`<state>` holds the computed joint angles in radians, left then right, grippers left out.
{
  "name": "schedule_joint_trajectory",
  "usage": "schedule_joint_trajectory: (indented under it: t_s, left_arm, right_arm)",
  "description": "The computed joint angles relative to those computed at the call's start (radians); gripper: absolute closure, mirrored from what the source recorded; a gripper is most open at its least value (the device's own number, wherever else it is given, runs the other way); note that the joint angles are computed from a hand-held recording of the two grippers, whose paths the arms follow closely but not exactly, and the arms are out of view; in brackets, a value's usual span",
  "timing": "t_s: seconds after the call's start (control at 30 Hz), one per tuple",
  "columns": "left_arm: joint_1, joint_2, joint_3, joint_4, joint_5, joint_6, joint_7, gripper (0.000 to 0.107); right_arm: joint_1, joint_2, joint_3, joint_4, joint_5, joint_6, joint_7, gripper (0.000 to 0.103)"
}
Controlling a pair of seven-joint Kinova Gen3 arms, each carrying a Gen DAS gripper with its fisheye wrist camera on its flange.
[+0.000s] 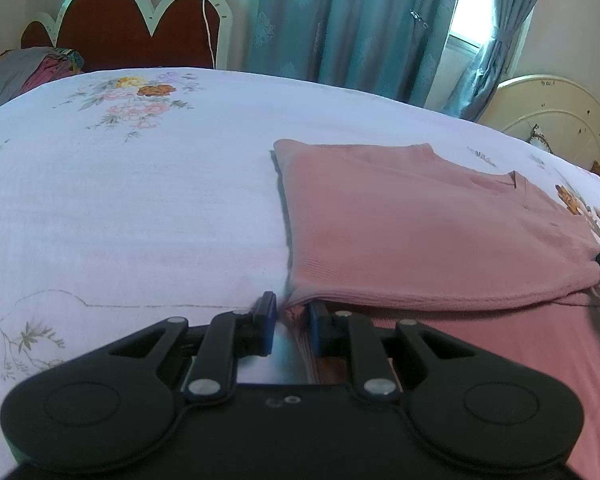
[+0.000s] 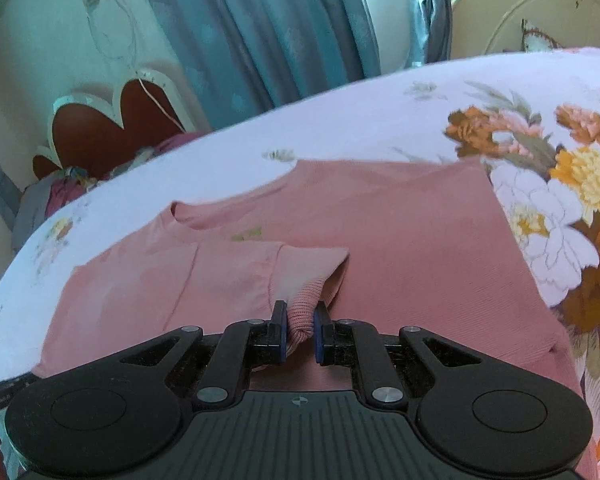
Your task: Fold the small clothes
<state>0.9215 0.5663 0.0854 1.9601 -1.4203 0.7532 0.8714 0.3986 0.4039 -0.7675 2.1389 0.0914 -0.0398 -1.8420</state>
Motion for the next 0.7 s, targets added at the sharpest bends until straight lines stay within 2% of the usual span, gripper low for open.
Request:
schedule_joint_trajectory:
  t_s: [0.1, 0.23, 0.33, 0.43, 0.47, 0.5, 0.53, 0.6, 0.67, 0.7]
  left_arm:
    - [-0.006, -0.005, -0.002, 0.006, -0.004, -0.014, -0.006, 0.091]
    - [0.049, -0.011, -0.087, 0.003, 0.030, -0.066, -0.050, 0.091]
    - [0.022, -0.014, -0.055, -0.006, 0.052, -0.055, -0.091, 0.091]
    - [-0.091, -0.030, 0.071, -0.007, 0.050, -0.038, -0.212, 0.087]
    - [-0.113, -0.043, 0.094, 0.001, 0.053, -0.041, -0.235, 0.081]
    - [-0.117, -0.059, 0.102, 0.008, 0.067, -0.038, -0.242, 0.077]
    - [-0.103, -0.082, 0.101, 0.020, 0.071, -0.020, -0.233, 0.078]
    - [-0.025, -0.112, 0.043, 0.040, 0.042, -0.002, -0.167, 0.074]
    - [0.028, -0.104, -0.014, 0.039, -0.014, -0.020, -0.089, 0.073]
    - [0.029, -0.093, -0.023, 0.033, -0.043, -0.039, -0.067, 0.073]
  right_arm:
    - [0.025, -0.010, -0.028, 0.016, 0.010, -0.003, -0.014, 0.091]
    - [-0.055, -0.016, 0.052, 0.003, -0.003, 0.030, 0.006, 0.091]
    - [-0.075, -0.007, 0.074, -0.001, -0.041, 0.052, 0.025, 0.091]
    - [-0.038, 0.006, 0.043, -0.002, -0.085, 0.068, 0.059, 0.090]
    - [-0.037, -0.008, 0.046, 0.004, -0.106, 0.065, 0.061, 0.085]
    - [-0.049, -0.041, 0.068, 0.021, -0.123, 0.047, 0.057, 0.059]
    - [-0.047, -0.079, 0.072, 0.047, -0.125, 0.012, 0.052, 0.045]
    - [0.001, -0.110, 0.023, 0.073, -0.080, -0.033, 0.033, 0.045]
    - [0.010, -0.115, -0.001, 0.074, -0.034, -0.045, 0.020, 0.048]
    - [-0.014, -0.105, 0.009, 0.064, -0.013, -0.037, 0.018, 0.064]
